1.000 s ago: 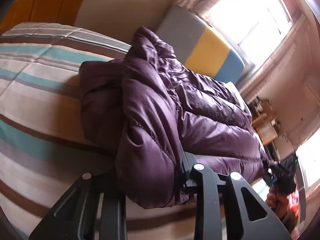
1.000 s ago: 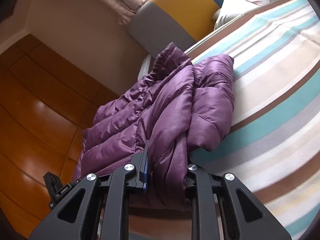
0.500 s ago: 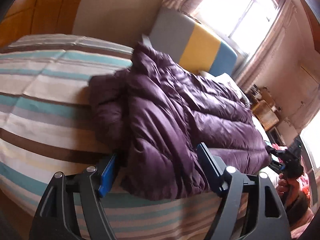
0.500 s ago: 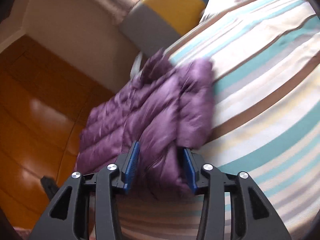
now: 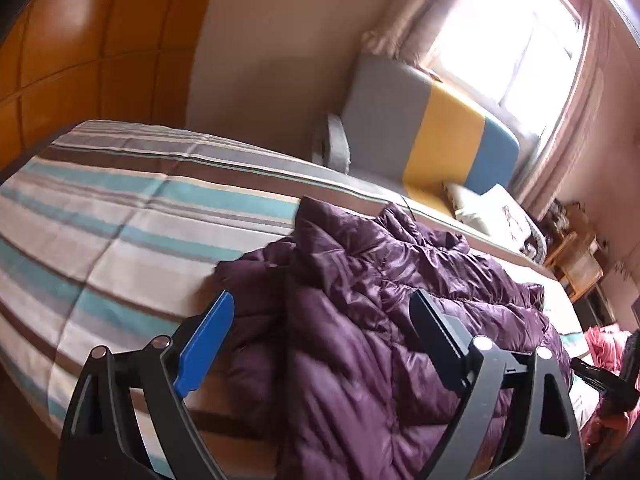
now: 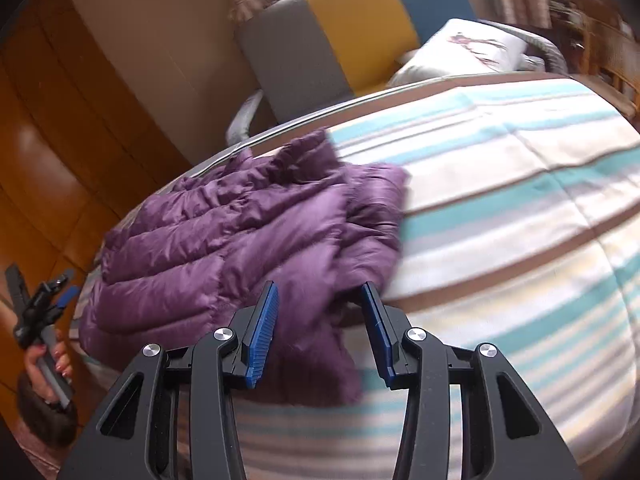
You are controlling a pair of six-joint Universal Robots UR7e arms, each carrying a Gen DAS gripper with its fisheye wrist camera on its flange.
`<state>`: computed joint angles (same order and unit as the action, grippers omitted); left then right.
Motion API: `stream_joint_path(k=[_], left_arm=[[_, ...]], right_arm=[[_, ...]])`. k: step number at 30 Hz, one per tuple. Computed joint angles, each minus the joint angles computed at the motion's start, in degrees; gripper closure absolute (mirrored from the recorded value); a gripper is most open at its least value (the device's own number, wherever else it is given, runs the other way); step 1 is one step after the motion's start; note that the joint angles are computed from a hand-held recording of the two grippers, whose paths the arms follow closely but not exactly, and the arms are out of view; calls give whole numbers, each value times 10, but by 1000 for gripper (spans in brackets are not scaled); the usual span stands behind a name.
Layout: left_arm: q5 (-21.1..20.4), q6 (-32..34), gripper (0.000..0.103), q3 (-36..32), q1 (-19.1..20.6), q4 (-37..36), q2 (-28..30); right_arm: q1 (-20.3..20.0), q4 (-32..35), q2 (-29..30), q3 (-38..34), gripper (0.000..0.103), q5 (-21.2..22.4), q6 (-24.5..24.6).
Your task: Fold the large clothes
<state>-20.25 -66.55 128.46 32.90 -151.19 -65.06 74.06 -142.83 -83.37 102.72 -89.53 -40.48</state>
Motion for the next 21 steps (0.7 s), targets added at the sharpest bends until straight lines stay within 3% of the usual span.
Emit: stream_joint_path(k=[2,5,7,8,9,11,14,16,17,18,19,21], left_arm=[[-17,33,10,-21,17,-14,15],[-26,52,9,-53,41,-13,32],[-37,59,9,-76,57,-10,41],[-51,58,9,-93,69,6,44],[-65,47,9,-113,80,36,46],[-93,45,10,-139,99,61,54],[-120,41,24,-163,119,85,69],[-126,47,43,-165,123,80,77],[-128,67,59,-160,123,53,83],[-125,76,73,-158,120,43,86],[-118,81,79,-154,115,34,88],[-92,88,89,-145,101,5,89]], right_arm=[[-9,-46,-12,12,60,-13,-9],[-12,-68,-5,0,60,22,2],[-5,-54,12,-18,32,52,7],[3,-47,31,-33,29,71,6],[12,-45,45,-42,28,66,5],[40,-46,92,-74,28,14,4],[61,-28,146,-115,29,-42,16],[69,-8,166,-133,55,-65,23],[73,-15,172,-132,62,-78,19],[76,-21,172,-129,80,-81,7],[81,-25,170,-126,89,-82,-4],[91,-57,163,-112,93,-84,-17]])
